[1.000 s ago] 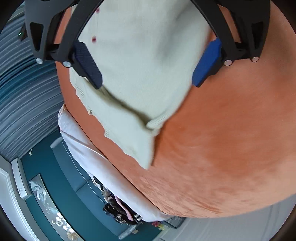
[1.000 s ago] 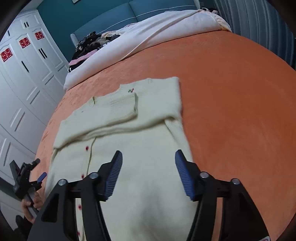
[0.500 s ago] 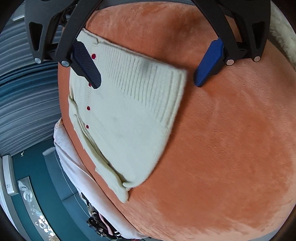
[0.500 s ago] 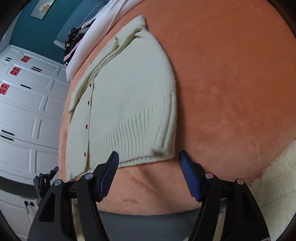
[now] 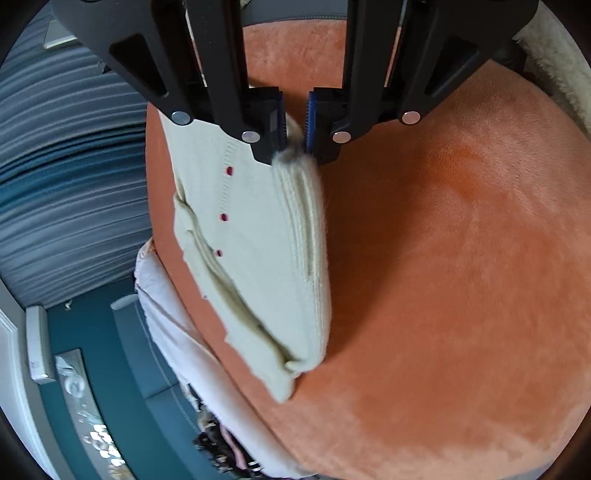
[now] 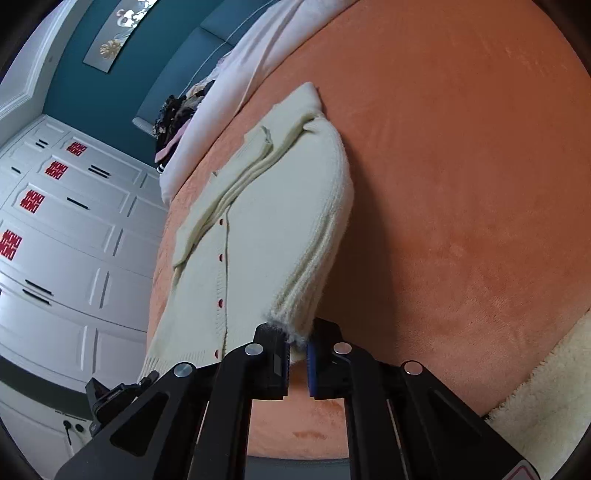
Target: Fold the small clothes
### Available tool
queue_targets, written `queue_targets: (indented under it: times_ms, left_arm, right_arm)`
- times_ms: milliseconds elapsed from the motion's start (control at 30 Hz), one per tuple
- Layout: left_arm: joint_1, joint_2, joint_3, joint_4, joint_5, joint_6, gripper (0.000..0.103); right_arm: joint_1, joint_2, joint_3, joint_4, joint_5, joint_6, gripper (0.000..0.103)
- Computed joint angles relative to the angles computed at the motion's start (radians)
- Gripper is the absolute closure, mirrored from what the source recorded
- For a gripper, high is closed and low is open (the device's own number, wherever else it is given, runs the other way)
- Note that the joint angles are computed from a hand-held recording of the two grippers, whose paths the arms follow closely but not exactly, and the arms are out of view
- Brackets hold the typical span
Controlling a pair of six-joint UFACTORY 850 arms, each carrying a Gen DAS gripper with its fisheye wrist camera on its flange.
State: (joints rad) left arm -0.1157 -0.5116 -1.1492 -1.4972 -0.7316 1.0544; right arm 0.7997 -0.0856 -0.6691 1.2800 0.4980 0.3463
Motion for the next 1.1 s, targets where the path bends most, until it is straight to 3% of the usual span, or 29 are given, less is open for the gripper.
queue_targets:
  times_ms: [167,333,367,400,433,467,500,533,600,633,700,767,833,867,900,1100]
  left_arm:
    - [0.043,0.08,0.081,0.041,-0.032,0.035,0.103]
    - [0.076,0.113,0.163,0.067,-0.004,0.072,0.101]
    - [0.079,0.108,0.169,0.051,0.011,0.06,0.088]
    - [0.081,0.102,0.17,0.034,0.015,0.041,0.057]
    - [0.08,0.099,0.167,0.019,0.031,0.02,0.04]
    - [0.074,0.101,0.165,-0.01,0.06,0.024,0.024]
    - [0.064,0.096,0.151,-0.034,0.084,0.053,0.016]
    - [0.051,0.085,0.129,-0.035,0.112,0.076,0.012]
    - [0.022,0.048,0.075,-0.003,0.181,0.065,0.008]
    - [0.01,0.015,0.036,0.054,0.189,0.003,0.008]
    - [0.003,-0.055,-0.034,0.136,0.132,-0.109,0.008]
    - [-0.01,-0.07,-0.053,0.121,0.157,-0.122,0.012]
    - [-0.008,-0.093,-0.085,0.103,0.094,-0.094,0.053]
    - [-0.005,-0.113,-0.112,0.142,0.05,-0.143,0.088]
    - [-0.002,-0.114,-0.118,0.152,0.036,-0.17,0.093]
    - [0.037,0.011,-0.035,0.113,-0.032,-0.04,0.095]
  right_arm:
    - [0.027,0.066,0.025,0.064,-0.042,-0.106,0.098]
    - [0.075,0.074,0.03,0.324,-0.108,-0.395,0.102]
    - [0.077,0.068,0.038,0.326,-0.115,-0.376,0.099]
    - [0.08,0.061,0.043,0.343,-0.107,-0.346,0.087]
    - [0.082,0.055,0.048,0.355,-0.098,-0.314,0.07]
    - [0.09,0.052,0.054,0.326,-0.07,-0.243,0.06]
    - [0.098,0.049,0.059,0.294,-0.03,-0.182,0.041]
    - [0.102,0.04,0.057,0.278,0.003,-0.15,0.034]
    - [0.072,0.011,0.04,0.237,-0.009,-0.131,0.031]
    - [0.048,-0.006,0.03,0.215,-0.034,-0.123,0.031]
    - [0.004,-0.048,0.013,0.126,-0.083,-0.042,0.031]
    - [-0.03,-0.086,0.001,-0.019,-0.106,0.103,0.037]
    - [-0.05,-0.105,-0.009,-0.151,-0.097,0.206,0.093]
    - [-0.066,-0.11,-0.019,-0.19,-0.118,0.223,0.092]
    - [-0.067,-0.103,-0.022,-0.187,-0.103,0.201,0.093]
    - [-0.004,0.069,0.015,0.032,0.0,-0.134,0.095]
